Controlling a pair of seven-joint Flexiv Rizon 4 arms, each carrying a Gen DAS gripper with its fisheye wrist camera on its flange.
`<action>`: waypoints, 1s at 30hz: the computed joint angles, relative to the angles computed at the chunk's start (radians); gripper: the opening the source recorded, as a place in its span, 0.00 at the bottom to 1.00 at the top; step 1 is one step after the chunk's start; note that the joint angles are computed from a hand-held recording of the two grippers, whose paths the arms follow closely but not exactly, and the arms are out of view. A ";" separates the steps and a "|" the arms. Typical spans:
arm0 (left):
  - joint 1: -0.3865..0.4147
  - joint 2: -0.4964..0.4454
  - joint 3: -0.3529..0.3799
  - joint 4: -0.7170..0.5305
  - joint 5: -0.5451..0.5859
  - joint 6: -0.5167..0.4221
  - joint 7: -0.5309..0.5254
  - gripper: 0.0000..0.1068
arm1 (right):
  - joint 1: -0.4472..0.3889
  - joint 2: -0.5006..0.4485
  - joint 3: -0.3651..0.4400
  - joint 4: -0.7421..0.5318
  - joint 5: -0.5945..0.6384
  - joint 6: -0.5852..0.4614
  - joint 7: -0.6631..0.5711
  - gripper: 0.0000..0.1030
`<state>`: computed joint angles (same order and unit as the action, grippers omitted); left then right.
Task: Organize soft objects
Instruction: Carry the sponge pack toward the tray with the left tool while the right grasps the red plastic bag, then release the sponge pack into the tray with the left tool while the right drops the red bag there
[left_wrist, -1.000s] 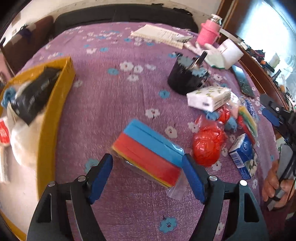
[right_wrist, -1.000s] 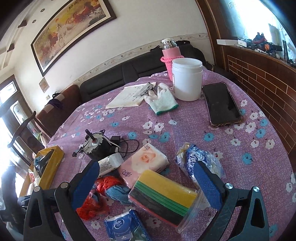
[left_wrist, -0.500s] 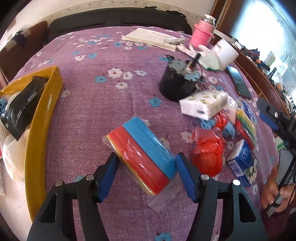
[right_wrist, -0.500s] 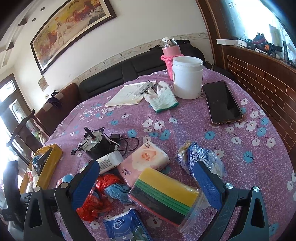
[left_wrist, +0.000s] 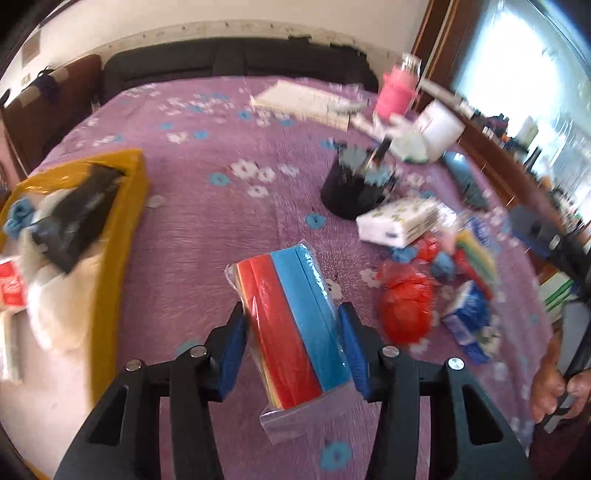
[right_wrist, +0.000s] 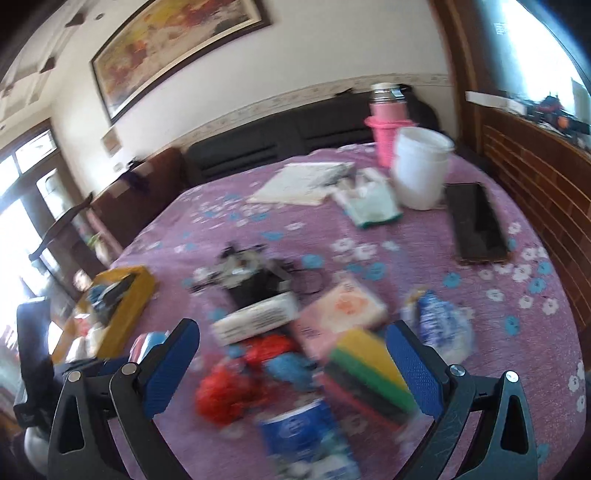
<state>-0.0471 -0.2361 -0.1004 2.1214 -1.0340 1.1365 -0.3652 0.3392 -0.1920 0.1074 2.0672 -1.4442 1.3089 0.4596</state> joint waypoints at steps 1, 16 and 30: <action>0.013 0.023 0.001 0.013 -0.032 -0.028 0.023 0.45 | 0.011 -0.025 0.022 -0.019 0.093 0.009 -0.098 1.00; 0.175 0.058 0.163 0.001 -0.136 -0.118 0.041 0.45 | 0.232 -0.218 0.021 -0.226 0.730 -0.325 -0.580 0.48; 0.318 -0.200 0.126 -0.265 0.212 -0.073 -0.338 0.56 | 0.289 -0.235 0.038 -0.376 0.708 -0.278 -0.725 0.48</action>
<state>0.2704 -0.4360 0.0251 1.8567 -0.8216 1.0634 -0.7029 0.6279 -0.4272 0.1450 1.6916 -0.7357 1.0310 -0.2653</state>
